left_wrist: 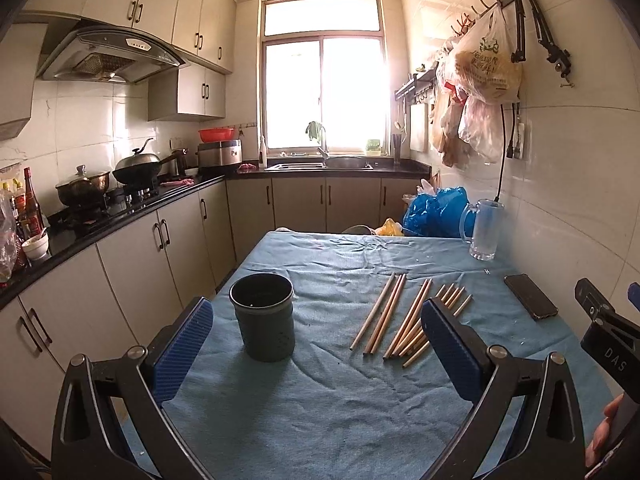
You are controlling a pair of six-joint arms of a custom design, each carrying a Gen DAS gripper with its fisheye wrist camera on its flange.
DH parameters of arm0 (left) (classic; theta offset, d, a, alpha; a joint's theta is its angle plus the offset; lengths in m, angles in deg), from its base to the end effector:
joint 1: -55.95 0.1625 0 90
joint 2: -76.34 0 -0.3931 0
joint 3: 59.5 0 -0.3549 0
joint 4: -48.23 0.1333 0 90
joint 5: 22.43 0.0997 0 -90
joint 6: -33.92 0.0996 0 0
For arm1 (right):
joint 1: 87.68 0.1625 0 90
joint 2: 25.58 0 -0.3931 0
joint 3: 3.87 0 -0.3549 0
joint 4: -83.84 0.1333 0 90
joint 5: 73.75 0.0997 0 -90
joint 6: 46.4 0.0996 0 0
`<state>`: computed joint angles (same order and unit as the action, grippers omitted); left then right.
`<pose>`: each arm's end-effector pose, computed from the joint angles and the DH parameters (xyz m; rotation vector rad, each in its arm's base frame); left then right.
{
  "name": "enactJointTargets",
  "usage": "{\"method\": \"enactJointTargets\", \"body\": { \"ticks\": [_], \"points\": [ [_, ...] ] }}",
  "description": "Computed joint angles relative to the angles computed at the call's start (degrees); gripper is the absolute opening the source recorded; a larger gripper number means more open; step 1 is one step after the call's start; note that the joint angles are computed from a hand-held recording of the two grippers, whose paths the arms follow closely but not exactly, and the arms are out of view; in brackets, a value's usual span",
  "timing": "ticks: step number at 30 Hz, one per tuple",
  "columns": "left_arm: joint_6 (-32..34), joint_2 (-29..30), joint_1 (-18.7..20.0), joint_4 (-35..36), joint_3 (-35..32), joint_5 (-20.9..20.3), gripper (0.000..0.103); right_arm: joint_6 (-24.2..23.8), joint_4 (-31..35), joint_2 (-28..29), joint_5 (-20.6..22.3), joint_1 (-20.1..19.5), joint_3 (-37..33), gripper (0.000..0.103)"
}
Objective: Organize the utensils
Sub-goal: 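Move both tools toward the row of wooden chopsticks on the cloth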
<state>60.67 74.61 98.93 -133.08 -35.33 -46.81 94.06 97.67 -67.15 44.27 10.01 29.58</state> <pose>-0.4291 -0.7060 0.1171 0.4416 1.9068 -1.4113 0.1825 -0.7049 0.3655 0.3607 -1.8748 1.4932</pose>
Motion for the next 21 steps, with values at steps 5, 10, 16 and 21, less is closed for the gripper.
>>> {"method": "enactJointTargets", "body": {
  "ticks": [5,10,16,21],
  "points": [
    [-0.72,-0.96,-0.01,-0.24,1.79,-0.08,0.103,-0.49,-1.86,-1.17,-0.09,0.09,2.35,0.103],
    [-1.06,-1.10,-0.05,-0.07,2.15,0.01,0.103,-1.19,-4.20,-2.17,-0.25,0.10,4.64,0.103],
    [-5.07,-1.94,0.52,3.78,3.86,0.43,0.103,-1.91,-2.81,-0.90,0.42,-0.26,2.60,0.103],
    [-9.63,-1.31,1.55,11.45,1.59,0.54,0.103,-0.06,2.54,1.90,0.51,-1.14,-2.93,0.103]
  ]
}}
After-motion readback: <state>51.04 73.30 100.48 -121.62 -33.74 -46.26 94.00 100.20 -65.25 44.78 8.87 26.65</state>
